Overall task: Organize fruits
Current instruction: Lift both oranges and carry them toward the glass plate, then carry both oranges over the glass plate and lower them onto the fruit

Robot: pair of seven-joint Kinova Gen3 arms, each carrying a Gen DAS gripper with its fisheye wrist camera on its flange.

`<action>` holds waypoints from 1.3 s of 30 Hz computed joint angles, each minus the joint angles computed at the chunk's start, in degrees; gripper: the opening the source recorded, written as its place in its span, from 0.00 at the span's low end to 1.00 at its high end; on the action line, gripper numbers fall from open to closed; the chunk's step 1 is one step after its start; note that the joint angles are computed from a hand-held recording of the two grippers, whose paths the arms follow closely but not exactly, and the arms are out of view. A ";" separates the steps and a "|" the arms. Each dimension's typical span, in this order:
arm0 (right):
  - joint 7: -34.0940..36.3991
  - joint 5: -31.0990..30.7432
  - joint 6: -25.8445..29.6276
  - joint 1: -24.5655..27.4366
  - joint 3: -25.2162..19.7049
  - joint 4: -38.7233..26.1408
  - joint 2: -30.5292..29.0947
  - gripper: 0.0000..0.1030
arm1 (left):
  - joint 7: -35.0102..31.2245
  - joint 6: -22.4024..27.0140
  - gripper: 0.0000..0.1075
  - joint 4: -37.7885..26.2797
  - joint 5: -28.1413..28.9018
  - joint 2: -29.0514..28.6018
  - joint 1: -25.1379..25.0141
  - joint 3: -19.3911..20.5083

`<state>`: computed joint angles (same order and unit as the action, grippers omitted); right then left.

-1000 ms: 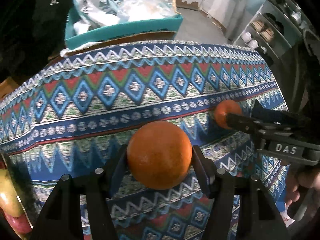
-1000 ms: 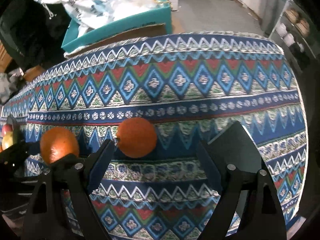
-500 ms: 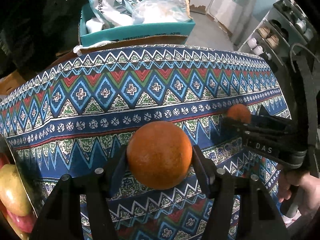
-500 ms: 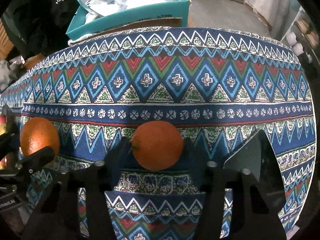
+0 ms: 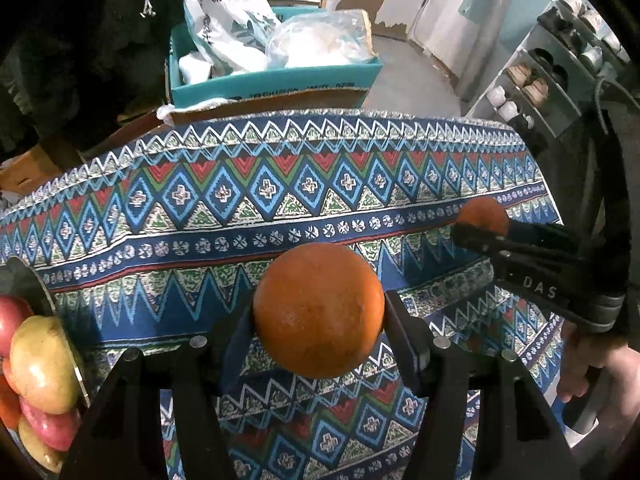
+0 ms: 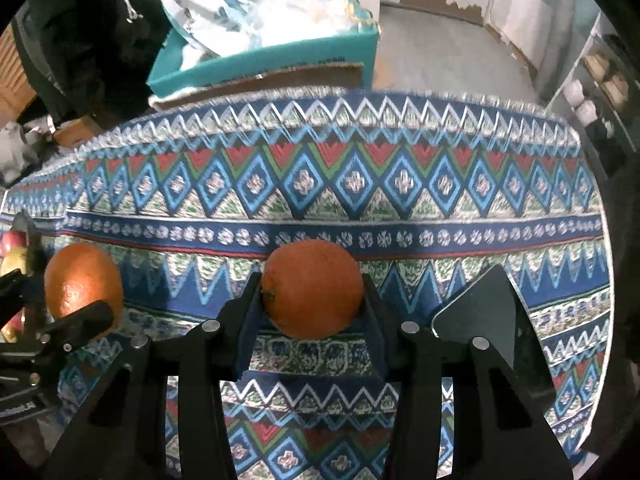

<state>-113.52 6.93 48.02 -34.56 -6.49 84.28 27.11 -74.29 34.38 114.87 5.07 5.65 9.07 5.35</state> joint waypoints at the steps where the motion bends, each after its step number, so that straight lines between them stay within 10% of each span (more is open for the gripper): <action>1: 0.02 0.17 0.08 -0.12 0.05 -0.24 -0.36 0.44 | 0.22 0.17 0.59 0.11 -0.15 -0.61 0.06 -0.02; 39: -9.03 12.88 3.73 -8.31 -4.71 -2.15 -15.61 0.44 | 0.57 11.20 0.59 0.33 -3.31 -26.88 -2.91 0.42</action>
